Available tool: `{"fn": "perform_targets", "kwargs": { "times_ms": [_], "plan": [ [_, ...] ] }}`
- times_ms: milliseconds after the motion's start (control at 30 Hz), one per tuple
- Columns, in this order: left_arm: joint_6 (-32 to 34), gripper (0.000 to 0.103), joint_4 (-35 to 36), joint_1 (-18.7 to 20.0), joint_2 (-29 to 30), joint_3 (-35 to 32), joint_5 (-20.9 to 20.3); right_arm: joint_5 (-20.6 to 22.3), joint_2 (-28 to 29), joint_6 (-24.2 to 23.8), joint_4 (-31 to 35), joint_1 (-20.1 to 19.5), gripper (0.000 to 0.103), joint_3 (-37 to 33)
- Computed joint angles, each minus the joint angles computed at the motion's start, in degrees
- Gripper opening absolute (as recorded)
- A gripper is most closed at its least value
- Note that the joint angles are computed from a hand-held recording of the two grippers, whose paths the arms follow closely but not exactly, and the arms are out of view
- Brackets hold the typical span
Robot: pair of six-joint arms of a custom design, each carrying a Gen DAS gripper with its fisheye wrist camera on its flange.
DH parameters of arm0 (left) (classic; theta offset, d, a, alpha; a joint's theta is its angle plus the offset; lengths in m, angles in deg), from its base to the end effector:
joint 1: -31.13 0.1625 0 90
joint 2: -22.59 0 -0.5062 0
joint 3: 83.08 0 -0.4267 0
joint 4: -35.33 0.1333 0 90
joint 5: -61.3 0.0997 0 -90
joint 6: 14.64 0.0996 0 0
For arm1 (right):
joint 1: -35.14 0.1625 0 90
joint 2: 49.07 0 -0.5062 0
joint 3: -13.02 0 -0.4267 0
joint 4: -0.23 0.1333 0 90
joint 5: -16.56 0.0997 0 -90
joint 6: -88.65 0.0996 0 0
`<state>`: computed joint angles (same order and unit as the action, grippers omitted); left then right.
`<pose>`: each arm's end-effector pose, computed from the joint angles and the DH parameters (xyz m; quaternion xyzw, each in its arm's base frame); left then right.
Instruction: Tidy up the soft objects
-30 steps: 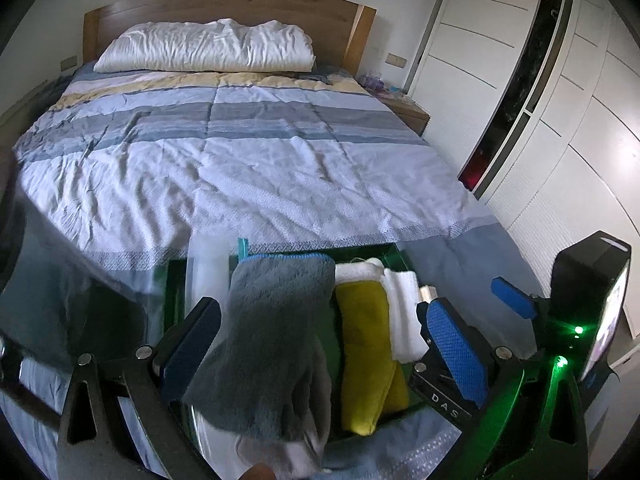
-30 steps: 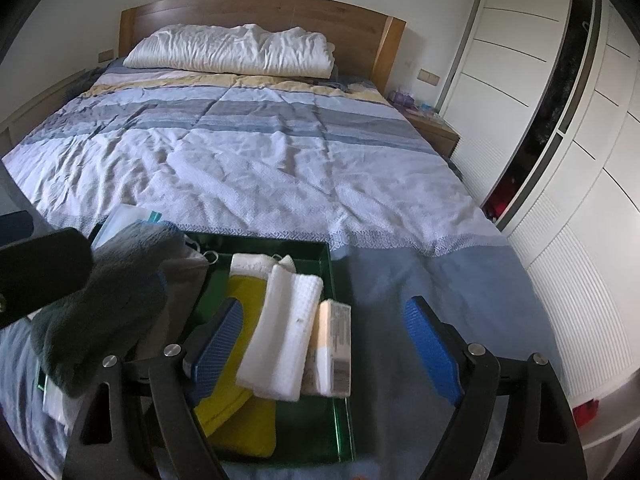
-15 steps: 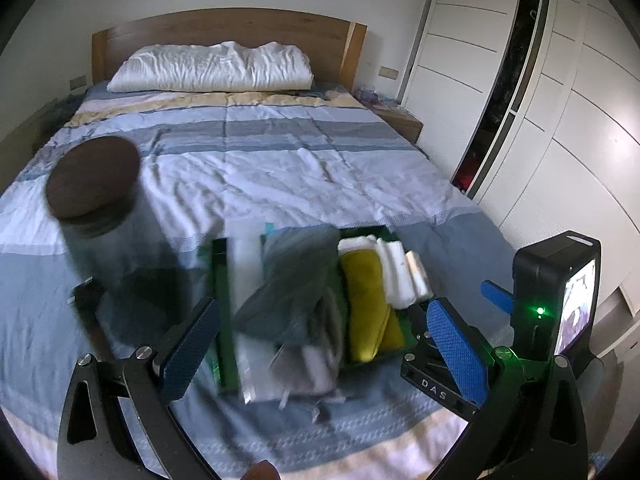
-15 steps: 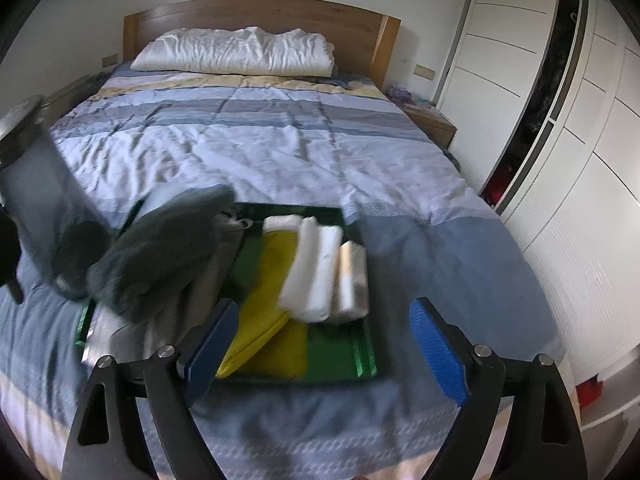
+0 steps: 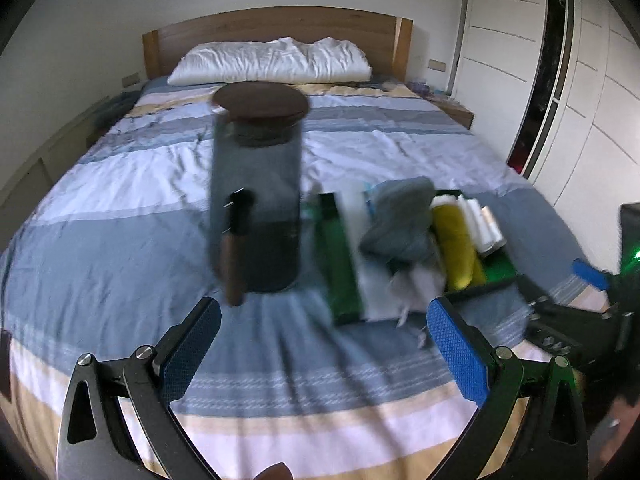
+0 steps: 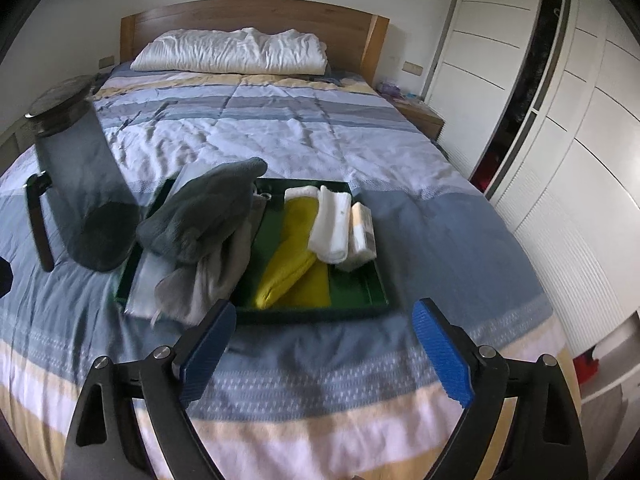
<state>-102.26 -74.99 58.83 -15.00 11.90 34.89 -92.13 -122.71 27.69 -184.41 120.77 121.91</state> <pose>-0.5021 -0.5149 0.0164 -0.0132 0.8230 -0.4123 0.3906 0.0536 -0.6289 0.4397 0.3355 -0.7929 0.3354 0.3826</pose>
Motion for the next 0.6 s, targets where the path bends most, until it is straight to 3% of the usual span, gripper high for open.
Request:
{"fn": "perform_targets", "kwargs": {
  "times_ms": [367, 600],
  "plan": [
    [-15.08, 0.101, 7.58, -5.05, -5.09, 9.15, -2.87, 3.33, -8.43, -1.88, -8.91, 0.18, 0.099, 15.20],
    [-26.38, 0.101, 18.31, -9.00, -7.54, 11.71, -4.77, 7.42, -13.79, -5.09, -12.81, 0.44, 0.102, 25.04]
  ]
}}
